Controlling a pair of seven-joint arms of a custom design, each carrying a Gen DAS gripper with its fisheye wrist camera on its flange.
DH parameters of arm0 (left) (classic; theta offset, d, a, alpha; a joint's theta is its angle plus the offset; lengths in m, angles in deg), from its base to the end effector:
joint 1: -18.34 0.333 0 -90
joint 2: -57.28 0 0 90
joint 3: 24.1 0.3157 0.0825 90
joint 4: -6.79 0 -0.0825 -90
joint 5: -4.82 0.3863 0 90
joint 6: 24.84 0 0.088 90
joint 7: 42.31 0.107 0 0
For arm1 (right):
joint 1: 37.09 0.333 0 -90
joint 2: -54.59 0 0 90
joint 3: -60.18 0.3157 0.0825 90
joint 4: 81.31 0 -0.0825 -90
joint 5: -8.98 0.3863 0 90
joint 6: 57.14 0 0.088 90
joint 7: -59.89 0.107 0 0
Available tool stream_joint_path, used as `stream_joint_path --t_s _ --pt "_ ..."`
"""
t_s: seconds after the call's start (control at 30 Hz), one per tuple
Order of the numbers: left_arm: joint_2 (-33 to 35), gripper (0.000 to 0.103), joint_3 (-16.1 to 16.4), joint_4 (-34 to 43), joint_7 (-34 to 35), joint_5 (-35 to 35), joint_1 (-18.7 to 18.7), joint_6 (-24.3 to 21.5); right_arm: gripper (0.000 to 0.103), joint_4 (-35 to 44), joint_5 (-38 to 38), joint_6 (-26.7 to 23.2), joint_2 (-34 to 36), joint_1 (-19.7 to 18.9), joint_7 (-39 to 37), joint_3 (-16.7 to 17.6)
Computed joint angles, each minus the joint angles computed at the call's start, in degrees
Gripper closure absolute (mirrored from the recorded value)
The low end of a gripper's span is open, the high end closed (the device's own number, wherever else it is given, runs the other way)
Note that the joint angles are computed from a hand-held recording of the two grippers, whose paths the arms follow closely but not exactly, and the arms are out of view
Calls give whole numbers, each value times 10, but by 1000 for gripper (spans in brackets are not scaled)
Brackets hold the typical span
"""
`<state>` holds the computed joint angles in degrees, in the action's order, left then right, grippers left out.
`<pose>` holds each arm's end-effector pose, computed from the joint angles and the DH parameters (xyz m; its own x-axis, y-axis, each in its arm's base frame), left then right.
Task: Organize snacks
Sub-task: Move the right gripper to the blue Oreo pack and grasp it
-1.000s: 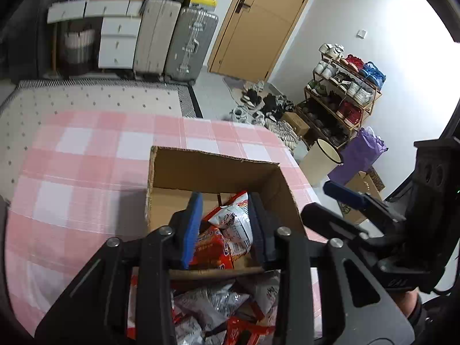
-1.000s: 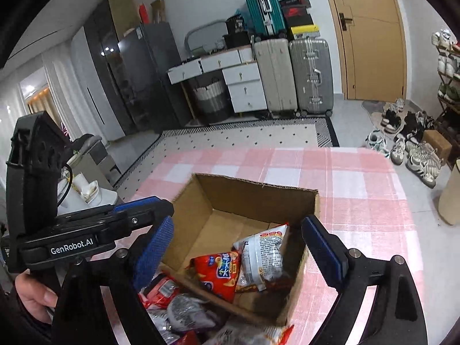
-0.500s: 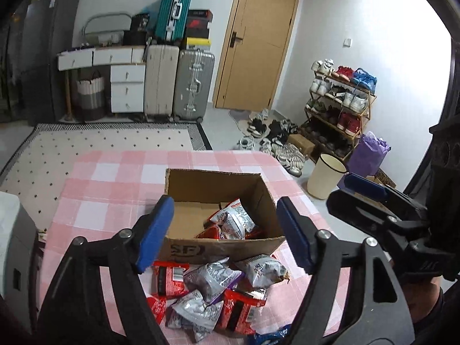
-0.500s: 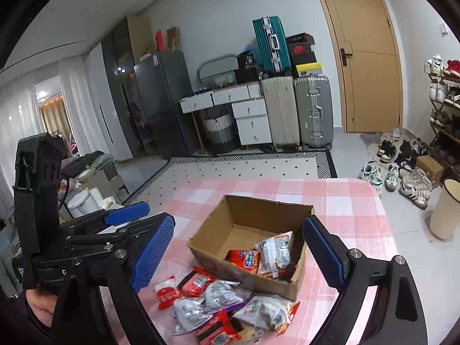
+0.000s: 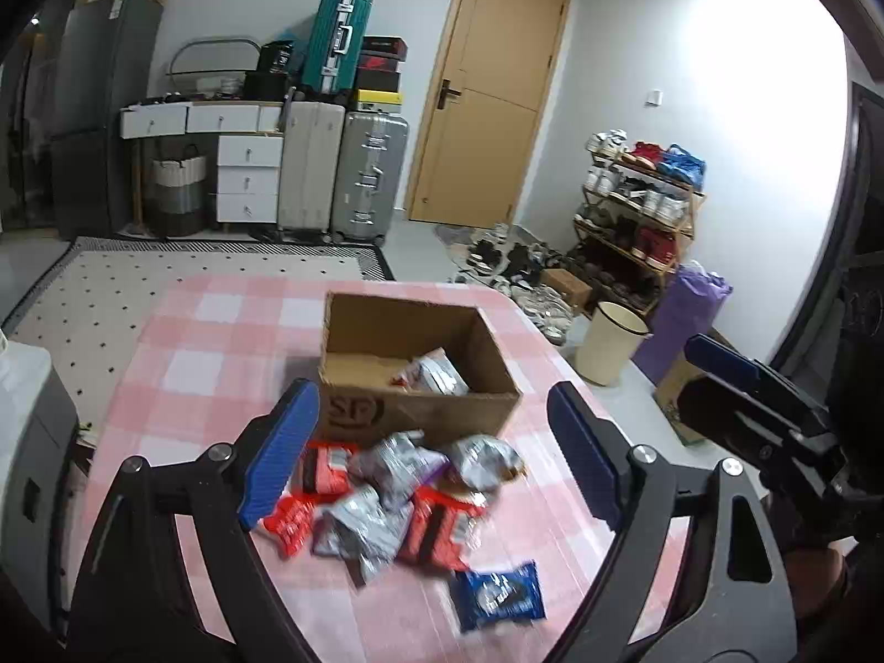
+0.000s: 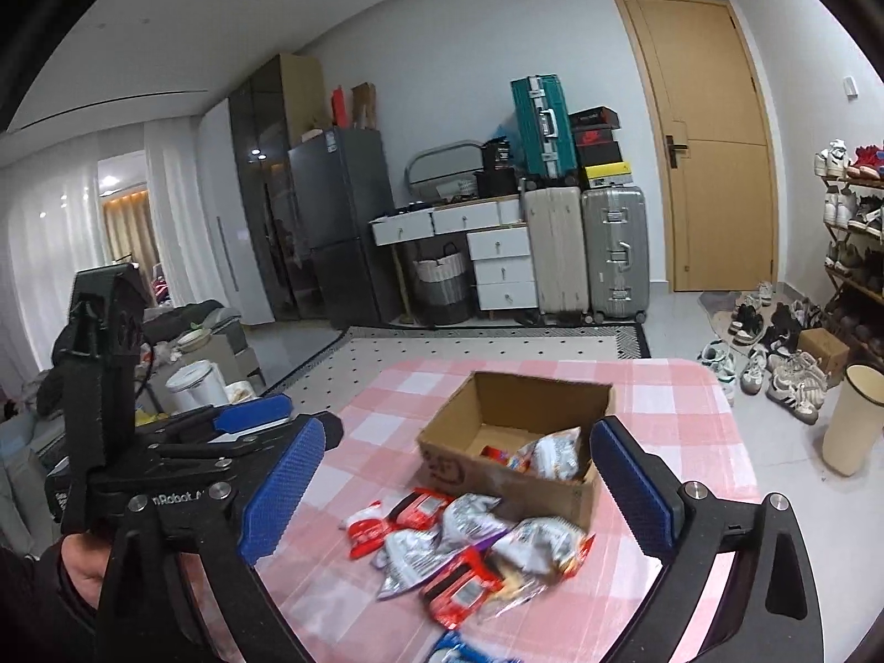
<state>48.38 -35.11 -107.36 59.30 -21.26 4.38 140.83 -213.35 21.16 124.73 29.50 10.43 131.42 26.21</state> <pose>0.5177 -0.2216 0.6526 -0.3906 -0.8911 0.2309 -0.5278 0.0113 -0.8493 0.4887 0.0452 0.6301 0.3033 -0.9436 -0.1326 -0.3437 0.0215 -0.9389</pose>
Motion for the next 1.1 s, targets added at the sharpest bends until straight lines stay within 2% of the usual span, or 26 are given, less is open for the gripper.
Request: stream_joint_path --t_s 0.17,0.3,0.33,0.57,0.7,0.83,1.0,1.07,1.1 --pt "-49 16 3 -63 16 -14 -10 9 2 -60 -41 16 -36 -58 15 60" --pt "-68 1 7 -98 16 -22 -19 28 2 -93 -71 18 -56 -64 28 67" --pt "-67 1 9 -102 17 -25 -22 38 2 -101 -77 14 -60 -66 32 67" --pt "-61 1 4 -117 -15 -3 -8 55 2 -132 -78 -10 -59 -56 36 44" --pt "-56 1 23 -125 -1 -32 -27 63 2 -145 -52 -23 -48 -39 22 15" --pt "-44 1 14 -128 -15 -21 -14 62 2 -143 -21 -37 -29 -5 -15 -21" --pt "-32 1 18 -135 -14 -34 -17 69 2 -134 33 -56 2 34 -56 -57" --pt "-27 1 17 -136 -16 -33 -14 73 2 -127 60 -66 14 60 -77 -82" --pt "-21 1 19 -133 -13 -36 -16 73 2 -125 70 -68 21 61 -81 -83"
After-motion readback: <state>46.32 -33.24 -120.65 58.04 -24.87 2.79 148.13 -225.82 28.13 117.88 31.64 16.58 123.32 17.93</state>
